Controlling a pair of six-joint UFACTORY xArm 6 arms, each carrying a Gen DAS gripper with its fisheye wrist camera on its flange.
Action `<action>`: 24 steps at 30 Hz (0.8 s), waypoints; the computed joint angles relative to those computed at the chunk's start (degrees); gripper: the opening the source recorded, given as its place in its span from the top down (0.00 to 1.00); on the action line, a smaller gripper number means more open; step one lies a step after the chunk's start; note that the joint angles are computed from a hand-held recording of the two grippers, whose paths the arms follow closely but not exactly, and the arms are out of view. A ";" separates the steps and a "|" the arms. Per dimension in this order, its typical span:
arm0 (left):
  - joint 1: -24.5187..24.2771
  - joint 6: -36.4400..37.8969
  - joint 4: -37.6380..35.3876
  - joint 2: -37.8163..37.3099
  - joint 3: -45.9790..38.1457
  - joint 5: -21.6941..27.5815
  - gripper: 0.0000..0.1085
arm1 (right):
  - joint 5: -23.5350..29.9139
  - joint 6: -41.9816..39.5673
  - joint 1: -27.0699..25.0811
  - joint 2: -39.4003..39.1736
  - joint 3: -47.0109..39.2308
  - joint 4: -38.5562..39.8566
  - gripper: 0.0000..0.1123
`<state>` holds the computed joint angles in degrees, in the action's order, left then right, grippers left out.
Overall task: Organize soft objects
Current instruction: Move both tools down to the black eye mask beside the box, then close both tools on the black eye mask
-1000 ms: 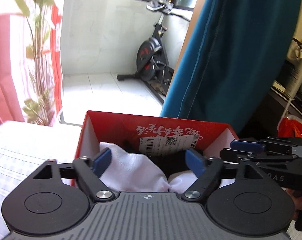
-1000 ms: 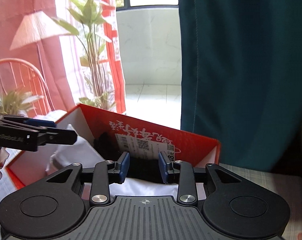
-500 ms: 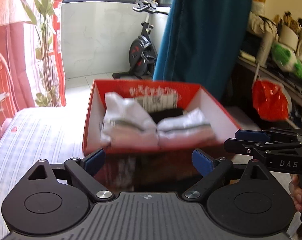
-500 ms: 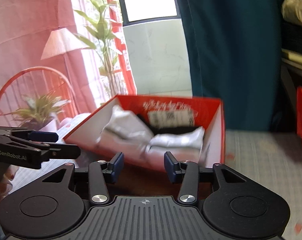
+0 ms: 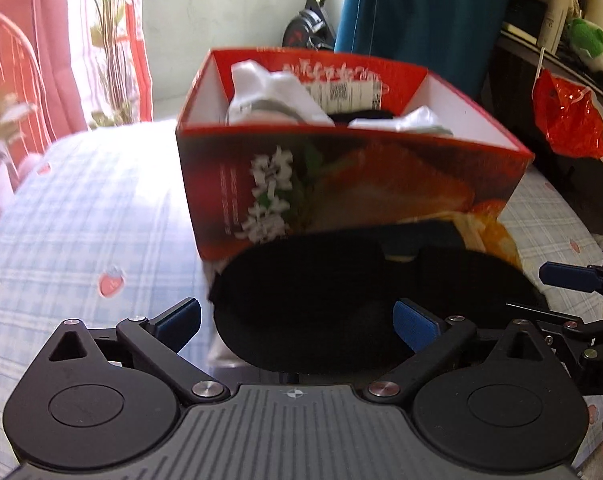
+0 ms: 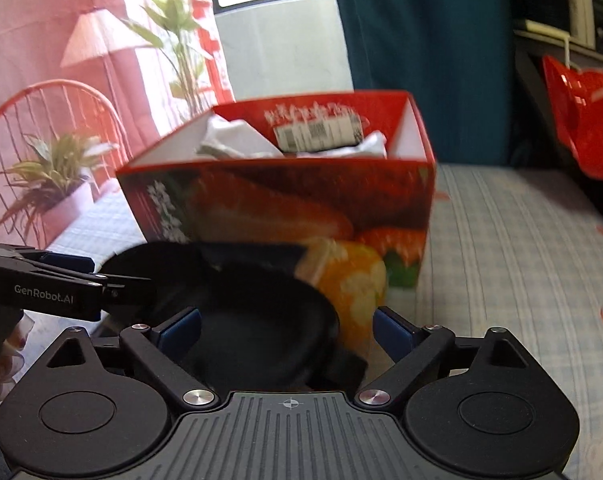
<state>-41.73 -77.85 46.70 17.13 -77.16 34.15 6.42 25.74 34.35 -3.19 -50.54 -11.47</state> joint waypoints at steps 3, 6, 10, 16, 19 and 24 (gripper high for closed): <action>0.99 -1.16 -1.20 -0.03 1.90 -3.50 0.05 | 1.67 1.70 -0.31 0.25 0.44 -0.92 0.24; 1.88 -3.23 -1.46 -0.58 4.49 -7.60 0.05 | 1.99 1.44 -0.50 0.65 1.14 -0.01 0.24; 2.38 -6.78 -0.25 -0.79 7.12 -12.21 0.05 | 1.50 4.32 -1.20 1.12 1.91 -3.93 0.24; 0.97 -15.04 6.64 -0.99 9.42 -13.49 0.06 | -0.15 13.41 -2.72 1.57 2.48 -15.09 0.24; 0.30 -17.06 8.90 -1.82 9.99 -12.56 0.10 | -0.92 14.00 -3.07 1.68 2.52 -15.84 0.24; -1.04 -20.53 12.21 -3.89 10.31 -8.17 0.16 | -2.44 9.45 -2.74 1.66 2.94 -10.87 0.33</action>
<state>-42.76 -98.38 58.90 13.24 -66.84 25.98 3.98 35.18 31.61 -1.54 -47.59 -22.34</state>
